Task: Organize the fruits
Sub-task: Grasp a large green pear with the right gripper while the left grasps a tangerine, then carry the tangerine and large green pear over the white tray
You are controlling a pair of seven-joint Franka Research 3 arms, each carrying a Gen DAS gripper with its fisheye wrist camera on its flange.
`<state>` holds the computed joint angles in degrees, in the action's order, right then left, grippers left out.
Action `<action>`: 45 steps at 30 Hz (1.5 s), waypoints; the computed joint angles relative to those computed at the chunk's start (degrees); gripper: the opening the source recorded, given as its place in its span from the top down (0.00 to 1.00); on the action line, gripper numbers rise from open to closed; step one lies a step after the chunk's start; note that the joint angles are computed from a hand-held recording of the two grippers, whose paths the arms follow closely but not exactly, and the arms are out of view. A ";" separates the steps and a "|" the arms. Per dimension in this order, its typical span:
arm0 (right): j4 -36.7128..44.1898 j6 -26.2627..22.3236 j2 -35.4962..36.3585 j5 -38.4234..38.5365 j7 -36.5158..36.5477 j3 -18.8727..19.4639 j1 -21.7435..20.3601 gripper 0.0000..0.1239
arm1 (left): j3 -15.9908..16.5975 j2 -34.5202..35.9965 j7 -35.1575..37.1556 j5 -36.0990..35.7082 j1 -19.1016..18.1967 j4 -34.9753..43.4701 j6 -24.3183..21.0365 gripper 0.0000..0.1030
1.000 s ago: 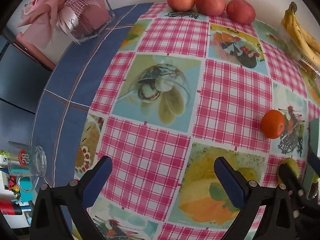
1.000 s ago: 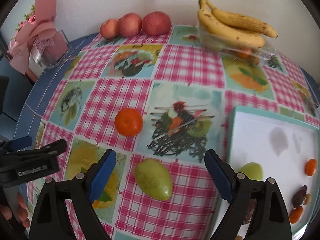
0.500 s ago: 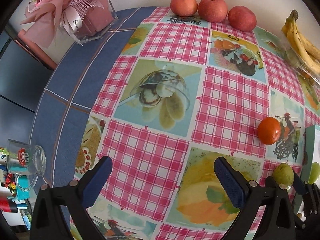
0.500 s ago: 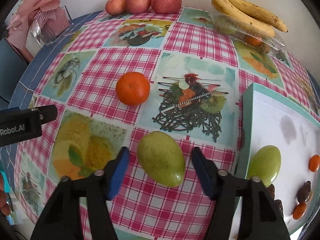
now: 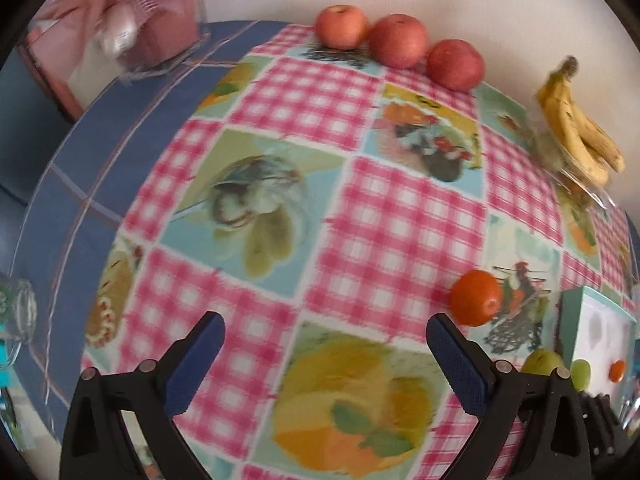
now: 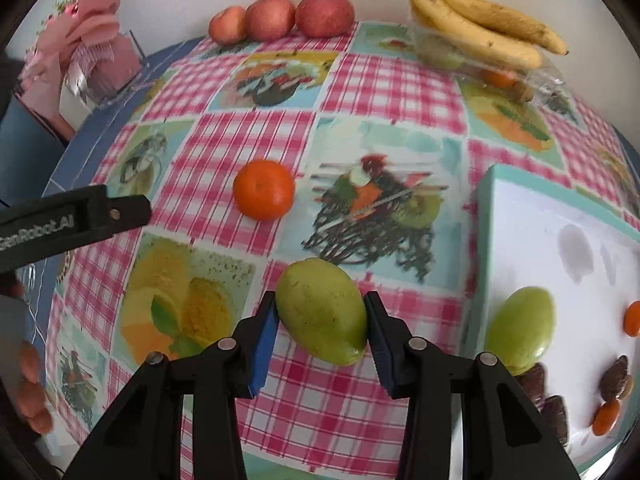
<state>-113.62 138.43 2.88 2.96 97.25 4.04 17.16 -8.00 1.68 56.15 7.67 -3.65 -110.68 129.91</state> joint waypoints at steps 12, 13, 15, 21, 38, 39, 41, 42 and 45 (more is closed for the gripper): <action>-2.42 5.14 -5.38 0.23 3.23 -1.62 -3.86 0.64 | -1.95 3.75 8.84 -9.53 -1.35 1.51 9.49 0.27; -2.72 5.42 -5.80 0.90 3.03 -1.80 -4.24 0.64 | -1.97 4.32 8.27 -8.07 -1.76 1.84 9.81 0.28; -3.01 5.72 -6.28 1.87 2.79 -1.92 -4.80 0.64 | -2.06 5.36 8.36 -6.47 -2.17 2.54 9.85 0.38; -3.25 5.97 -6.58 2.84 2.62 -1.70 -5.56 0.64 | -2.59 6.39 9.64 -8.31 -2.15 3.00 9.65 0.47; -4.40 6.44 -9.14 1.51 3.86 -1.61 -6.88 0.64 | -2.36 0.18 9.57 -8.57 -3.21 3.12 8.70 0.61; -4.50 6.42 -9.35 1.46 3.90 -1.64 -6.99 0.64 | -2.32 -0.03 9.25 -8.14 -3.34 3.25 8.64 0.61; -4.76 6.33 -9.81 1.18 4.12 -1.70 -7.29 0.64 | -2.21 -0.89 8.60 -7.43 -3.51 3.14 8.67 0.61; -4.87 6.33 -9.95 1.10 4.09 -1.73 -7.42 0.64 | -2.19 -0.74 8.35 -7.17 -3.62 3.58 8.53 0.61; -5.21 6.45 -10.38 1.34 3.91 -1.99 -7.88 0.64 | -2.33 -1.18 8.37 -7.44 -4.00 3.77 8.70 0.61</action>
<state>-118.83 144.88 -7.50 4.29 101.16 2.05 9.28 -10.33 0.49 64.52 0.23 -7.66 -106.90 138.62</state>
